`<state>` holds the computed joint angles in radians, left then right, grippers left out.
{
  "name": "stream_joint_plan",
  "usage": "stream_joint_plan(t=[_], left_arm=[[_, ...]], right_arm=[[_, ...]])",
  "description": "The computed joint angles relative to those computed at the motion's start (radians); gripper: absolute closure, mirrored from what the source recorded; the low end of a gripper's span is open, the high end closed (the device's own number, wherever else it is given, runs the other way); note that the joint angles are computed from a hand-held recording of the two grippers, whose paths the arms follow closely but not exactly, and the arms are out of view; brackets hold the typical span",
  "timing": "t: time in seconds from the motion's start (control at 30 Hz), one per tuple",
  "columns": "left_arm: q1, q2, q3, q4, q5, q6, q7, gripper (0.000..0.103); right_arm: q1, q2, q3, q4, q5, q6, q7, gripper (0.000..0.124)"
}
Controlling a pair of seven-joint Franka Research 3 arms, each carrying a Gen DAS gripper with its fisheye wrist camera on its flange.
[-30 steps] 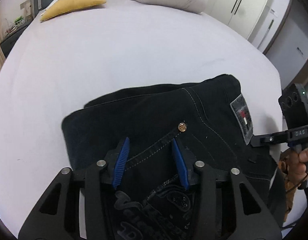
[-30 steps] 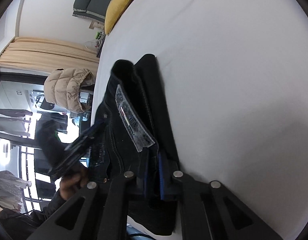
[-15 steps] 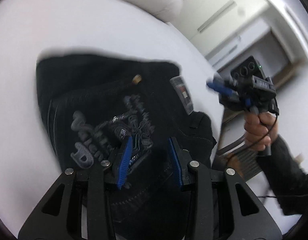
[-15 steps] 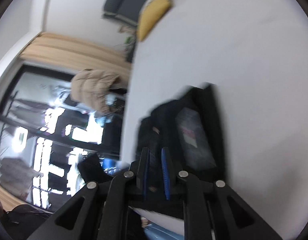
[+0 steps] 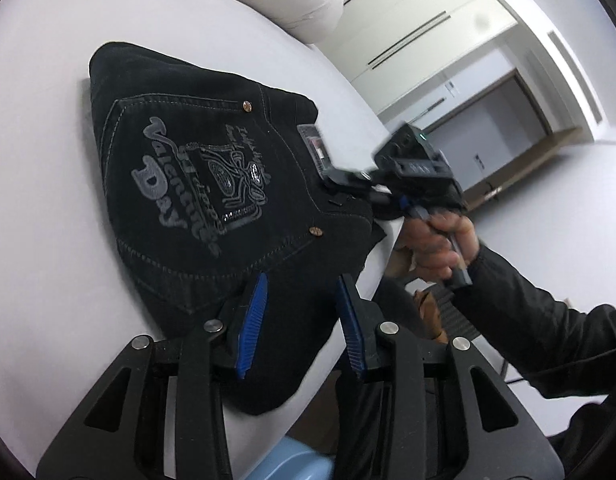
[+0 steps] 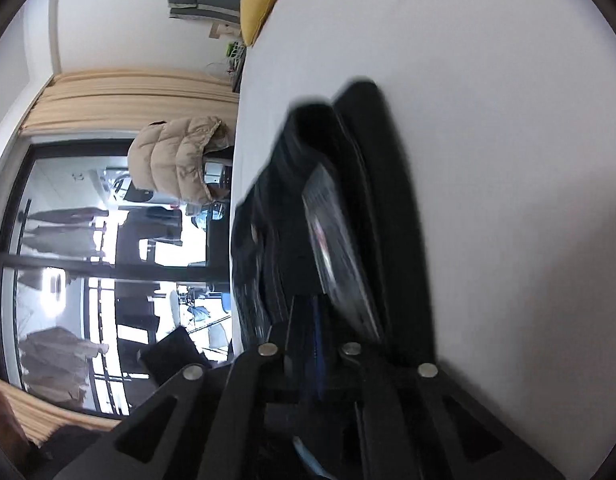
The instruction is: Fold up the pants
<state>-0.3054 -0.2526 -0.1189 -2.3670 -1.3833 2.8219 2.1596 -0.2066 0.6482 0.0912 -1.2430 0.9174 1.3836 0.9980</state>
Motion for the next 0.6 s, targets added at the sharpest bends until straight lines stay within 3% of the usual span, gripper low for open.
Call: stream_joint_plan(t=[0.07,0.17,0.3,0.33,0.4,0.47,0.53,0.6], left_arm=[[0.004,-0.007,0.003,-0.009,0.008,0.001,0.003,0.069],[-0.004,-0.013,-0.008,-0.015,0.009,0.031,0.005,0.068],[-0.008,-0.035,-0.021,-0.026,0.155,0.054,-0.149,0.063],[-0.012,-0.049,-0.024,-0.040,0.181,0.074,-0.192,0.059],[0.024,-0.070,-0.050,-0.054,0.312,0.124,-0.355,0.028],[0.041,-0.069,-0.044,-0.064,0.357,0.177,-0.426,0.021],[0.082,-0.063,-0.039,-0.063,0.432,0.154,-0.544,0.021],[0.052,-0.008,0.029,-0.020,0.391,0.114,-0.548,0.021]], right_arm=[[-0.038,-0.068,-0.012,-0.112,0.035,0.010,-0.049,0.115],[-0.081,-0.140,-0.039,-0.226,0.103,0.018,-0.101,0.095],[-0.083,-0.232,-0.084,-0.305,0.116,0.071,-0.149,0.049],[-0.083,-0.247,-0.091,-0.308,0.134,0.090,-0.161,0.046],[-0.078,-0.245,-0.095,-0.278,0.154,0.108,-0.169,0.040],[-0.053,-0.207,-0.087,-0.193,0.130,0.123,-0.150,0.040],[-0.027,-0.152,-0.071,-0.103,0.089,0.123,-0.116,0.040],[0.001,-0.074,-0.052,0.010,0.023,0.096,-0.072,0.040]])
